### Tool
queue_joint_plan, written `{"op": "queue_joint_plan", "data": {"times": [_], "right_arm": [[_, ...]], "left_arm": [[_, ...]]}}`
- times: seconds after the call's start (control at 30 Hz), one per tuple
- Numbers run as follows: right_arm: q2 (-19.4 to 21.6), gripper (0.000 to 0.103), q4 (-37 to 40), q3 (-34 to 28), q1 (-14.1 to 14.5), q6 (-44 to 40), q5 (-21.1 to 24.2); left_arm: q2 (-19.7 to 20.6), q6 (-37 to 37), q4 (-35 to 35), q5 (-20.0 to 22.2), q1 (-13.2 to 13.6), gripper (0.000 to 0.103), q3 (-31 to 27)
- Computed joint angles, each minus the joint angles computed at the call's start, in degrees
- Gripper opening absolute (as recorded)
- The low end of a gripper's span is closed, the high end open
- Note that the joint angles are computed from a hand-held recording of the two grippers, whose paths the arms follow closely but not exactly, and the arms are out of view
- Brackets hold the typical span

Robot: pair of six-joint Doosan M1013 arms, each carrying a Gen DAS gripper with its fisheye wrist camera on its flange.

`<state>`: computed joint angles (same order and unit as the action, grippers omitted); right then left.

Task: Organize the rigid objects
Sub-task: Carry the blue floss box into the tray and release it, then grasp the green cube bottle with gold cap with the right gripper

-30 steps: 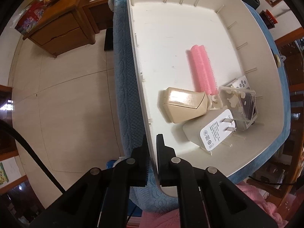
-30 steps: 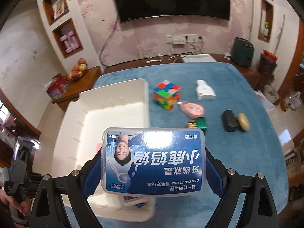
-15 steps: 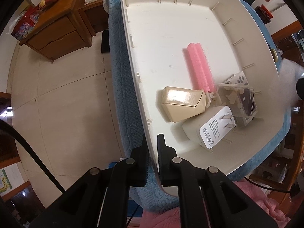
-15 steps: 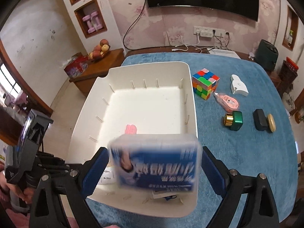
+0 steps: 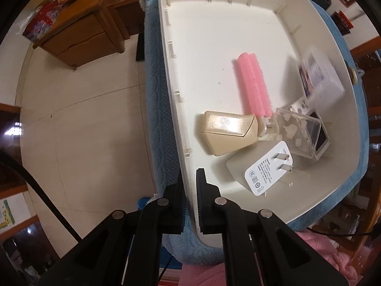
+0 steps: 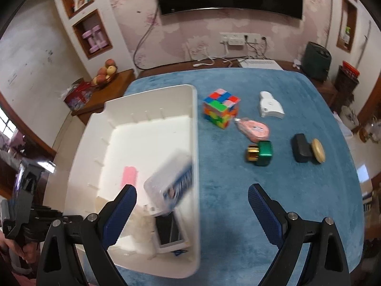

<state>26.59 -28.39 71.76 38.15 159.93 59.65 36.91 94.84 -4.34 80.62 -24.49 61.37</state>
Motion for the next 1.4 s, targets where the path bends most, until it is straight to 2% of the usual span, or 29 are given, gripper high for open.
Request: {"op": "queue_joint_plan", "data": {"times": [0.13, 0.33, 0.6, 0.77, 0.9, 1.23, 1.4], "right_arm": [[-1.4, 0.095, -0.1, 2.2, -1.2, 0.9, 0.3], [-3.5, 0.095, 1.1, 6.1, -3.7, 2.1, -2.0], [-5.4, 0.095, 6.5, 10.8, -7.7, 1.5, -9.0], [-4.7, 0.095, 8.9, 11.8, -9.9, 0.6, -11.3], [-4.1, 0.091, 14.6, 12.9, -12.1, -1.6, -14.6], [-1.1, 0.087, 20.4, 10.9, -13.9, -10.2, -13.9], [0.3, 0.076, 22.0, 9.3, -14.1, -12.6, -12.3]], "left_arm": [[0.1, -3.2, 1.2, 0.2, -0.3, 0.007, -0.2], [-0.1, -7.9, 4.0, 0.1, -1.1, 0.007, 0.1], [-0.4, -14.3, 8.9, 0.3, -2.6, 0.007, 0.6], [-0.6, -18.6, 10.8, 0.9, -3.3, 0.011, 0.8], [-0.1, -20.5, 12.8, 1.5, -3.7, 0.012, 0.3], [0.1, -27.2, 14.8, 2.2, -4.2, 0.018, 0.3], [0.1, -28.2, 15.5, 2.3, -4.4, 0.019, 0.4]]}}
